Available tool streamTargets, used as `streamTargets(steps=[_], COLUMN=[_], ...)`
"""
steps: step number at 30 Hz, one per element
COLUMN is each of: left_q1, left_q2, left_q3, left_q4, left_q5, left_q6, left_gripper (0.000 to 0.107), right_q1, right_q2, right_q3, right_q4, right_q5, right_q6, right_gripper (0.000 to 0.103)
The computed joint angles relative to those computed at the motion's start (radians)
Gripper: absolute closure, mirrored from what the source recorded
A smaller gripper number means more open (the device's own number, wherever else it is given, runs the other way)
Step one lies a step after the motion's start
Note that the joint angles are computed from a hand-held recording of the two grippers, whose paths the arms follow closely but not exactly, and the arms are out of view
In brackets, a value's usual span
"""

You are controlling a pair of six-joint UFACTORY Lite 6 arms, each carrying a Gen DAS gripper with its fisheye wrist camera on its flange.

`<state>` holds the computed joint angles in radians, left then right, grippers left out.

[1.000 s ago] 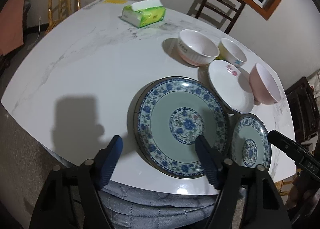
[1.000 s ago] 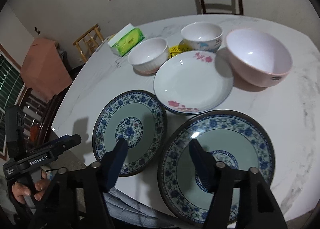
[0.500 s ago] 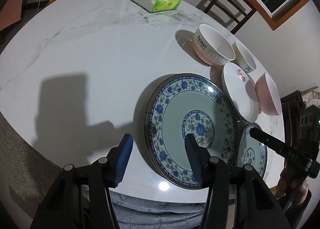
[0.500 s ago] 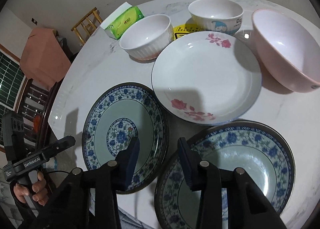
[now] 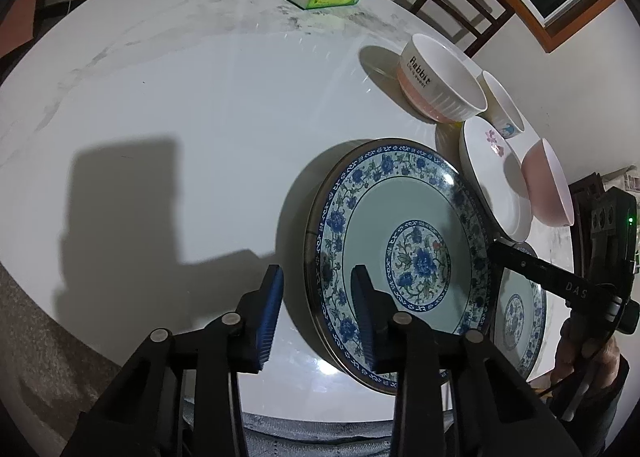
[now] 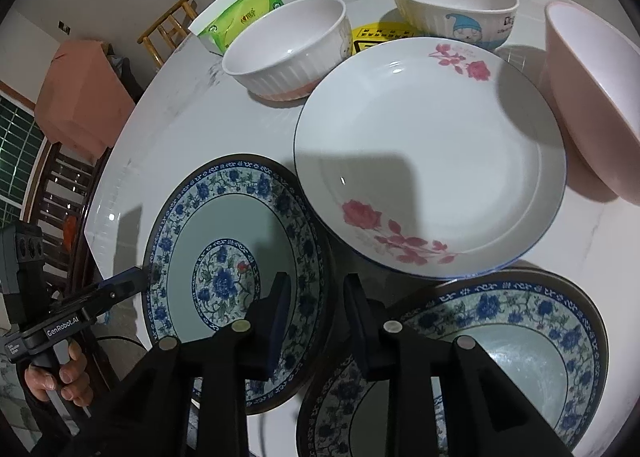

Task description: Organize plates and bowls

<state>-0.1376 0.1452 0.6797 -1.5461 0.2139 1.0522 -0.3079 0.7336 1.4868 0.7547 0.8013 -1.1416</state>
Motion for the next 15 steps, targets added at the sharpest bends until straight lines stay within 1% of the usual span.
streamTargets(steps=[2, 6, 11, 13, 15], left_q1=[0.001, 0.005, 0.002, -0.012, -0.016], left_q2=[0.011, 0.043, 0.075, 0.078, 0.08], left_q3=[0.0, 0.017, 0.034, 0.039, 0.047], left_q4=[-0.033, -0.034, -0.086, -0.071, -0.019], left_q5=[0.004, 0.015, 0.028, 0.006, -0.005], left_q6=[0.035, 0.052, 0.114, 0.099, 0.052], left_gripper=[0.079, 0.086, 0.094, 0.093, 0.093], right_q1=[0.001, 0.008, 0.01, 0.016, 0.017], right_q2=[0.005, 0.025, 0.017, 0.016, 0.002], right_q3=[0.004, 0.026, 0.003, -0.003, -0.028], right_q4=[-0.004, -0.014, -0.006, 0.001, 0.01], right_q5=[0.003, 0.011, -0.015, -0.022, -0.035], right_q6=[0.002, 0.019, 0.001, 0.0, -0.011], right_gripper=[0.077, 0.081, 0.088, 0.087, 0.087])
